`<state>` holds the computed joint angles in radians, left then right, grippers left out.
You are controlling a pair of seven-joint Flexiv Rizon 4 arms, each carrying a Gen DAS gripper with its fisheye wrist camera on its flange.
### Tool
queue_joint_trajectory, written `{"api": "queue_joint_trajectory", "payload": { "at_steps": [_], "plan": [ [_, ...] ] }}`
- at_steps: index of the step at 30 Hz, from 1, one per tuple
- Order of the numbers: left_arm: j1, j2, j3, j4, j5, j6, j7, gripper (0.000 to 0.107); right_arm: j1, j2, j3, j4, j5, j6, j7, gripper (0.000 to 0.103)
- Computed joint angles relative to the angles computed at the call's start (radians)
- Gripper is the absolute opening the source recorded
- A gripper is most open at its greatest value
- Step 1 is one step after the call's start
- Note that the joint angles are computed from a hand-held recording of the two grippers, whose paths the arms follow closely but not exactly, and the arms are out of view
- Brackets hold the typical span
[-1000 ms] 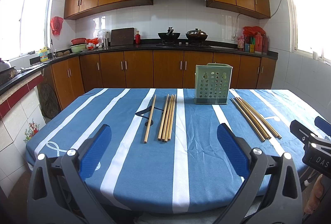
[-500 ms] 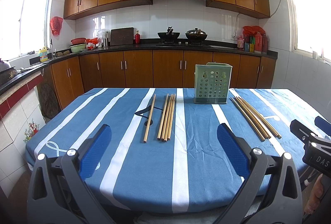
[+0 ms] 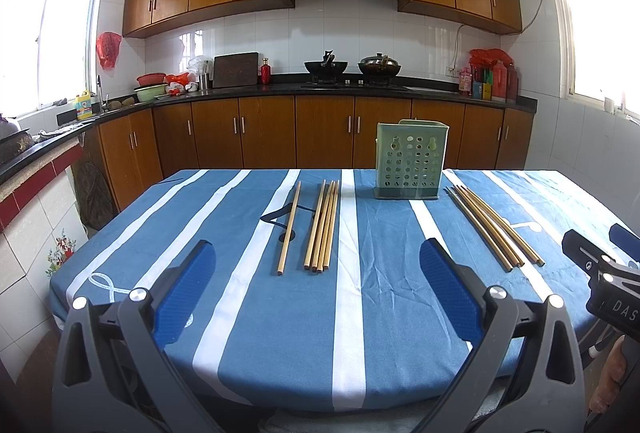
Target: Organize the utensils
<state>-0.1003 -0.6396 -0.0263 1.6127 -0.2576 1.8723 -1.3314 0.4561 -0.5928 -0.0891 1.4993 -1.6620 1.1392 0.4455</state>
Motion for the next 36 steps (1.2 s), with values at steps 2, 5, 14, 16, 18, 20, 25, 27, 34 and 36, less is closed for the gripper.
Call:
{"api": "queue_joint_trajectory", "payload": {
  "at_steps": [2,5,14,16,18,20,25,27,34,36],
  "plan": [
    [0.0,0.0,0.0,0.0,0.001,0.0,-0.001,0.099,0.0,0.0,0.0,0.001,-0.001,0.0,0.001,0.101],
    [-0.001,0.0,0.002,0.0,0.0,-0.001,-0.002,0.099,-0.001,0.0,0.0,0.001,-0.003,0.001,0.002,0.101],
    [-0.008,0.0,0.01,-0.003,-0.004,-0.008,-0.002,0.099,-0.001,-0.003,0.001,0.0,0.002,0.0,0.001,0.101],
    [-0.017,-0.003,0.022,-0.01,-0.013,-0.02,-0.003,0.099,0.0,-0.006,0.0,-0.002,0.009,-0.001,-0.005,0.101],
    [-0.048,-0.021,0.063,-0.04,-0.039,-0.052,-0.004,0.099,-0.005,-0.004,0.001,-0.001,0.032,0.0,-0.02,0.101],
    [-0.105,-0.048,0.148,-0.094,-0.081,-0.123,-0.015,0.099,-0.018,-0.018,-0.001,-0.012,0.077,0.013,-0.046,0.101],
    [-0.139,-0.115,0.257,-0.222,-0.081,-0.308,-0.075,0.099,-0.036,-0.073,-0.002,-0.069,0.353,-0.015,-0.272,0.085],
    [-0.126,-0.14,0.269,-0.283,-0.07,-0.387,-0.099,0.099,-0.06,-0.11,0.014,-0.114,0.478,-0.017,-0.375,0.072],
    [-0.024,-0.21,0.206,-0.457,-0.035,-0.568,-0.14,0.099,-0.17,-0.321,0.177,-0.416,0.904,-0.132,-0.813,0.034],
    [0.0,-0.238,0.195,-0.517,-0.021,-0.621,-0.157,0.099,-0.173,-0.37,0.203,-0.498,0.962,-0.184,-0.914,0.03]
  ]
}}
